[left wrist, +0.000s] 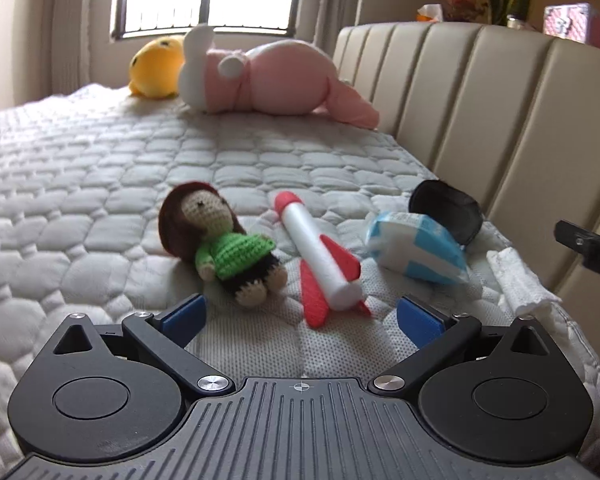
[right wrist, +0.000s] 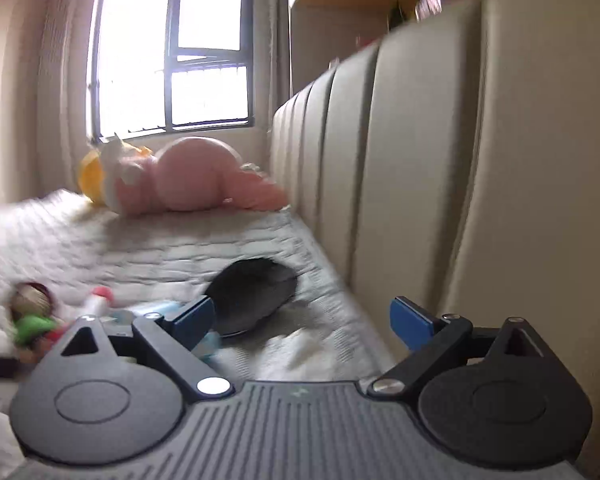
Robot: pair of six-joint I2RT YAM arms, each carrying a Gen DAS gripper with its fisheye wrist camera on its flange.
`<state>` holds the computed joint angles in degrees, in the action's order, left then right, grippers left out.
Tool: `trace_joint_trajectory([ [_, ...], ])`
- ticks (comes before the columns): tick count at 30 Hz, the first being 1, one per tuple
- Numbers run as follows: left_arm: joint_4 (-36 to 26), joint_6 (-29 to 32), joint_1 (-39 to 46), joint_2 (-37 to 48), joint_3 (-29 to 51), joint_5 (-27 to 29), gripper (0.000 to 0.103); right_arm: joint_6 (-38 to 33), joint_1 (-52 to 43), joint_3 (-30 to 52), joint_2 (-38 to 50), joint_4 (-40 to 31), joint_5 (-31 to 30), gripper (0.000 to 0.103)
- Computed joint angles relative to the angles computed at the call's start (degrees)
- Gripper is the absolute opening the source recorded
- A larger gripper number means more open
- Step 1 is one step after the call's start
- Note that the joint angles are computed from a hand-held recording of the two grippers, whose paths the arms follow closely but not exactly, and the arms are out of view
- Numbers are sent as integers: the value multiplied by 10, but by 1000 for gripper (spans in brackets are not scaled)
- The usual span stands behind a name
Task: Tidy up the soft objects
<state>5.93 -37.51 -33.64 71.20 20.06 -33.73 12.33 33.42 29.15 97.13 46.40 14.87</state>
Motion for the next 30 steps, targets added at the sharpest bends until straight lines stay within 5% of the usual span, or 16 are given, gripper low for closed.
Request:
trace_joint_trajectory([
  [2, -7, -20, -10, 16, 7, -4, 103, 41, -1, -14, -14, -14, -45, 96],
  [10, -132, -76, -111, 16, 54, -129, 103, 34, 98, -55, -61, -14, 49, 102],
  [30, -256, -187, -144, 33, 90, -124, 103, 65, 139, -24, -68, -114, 59, 102],
])
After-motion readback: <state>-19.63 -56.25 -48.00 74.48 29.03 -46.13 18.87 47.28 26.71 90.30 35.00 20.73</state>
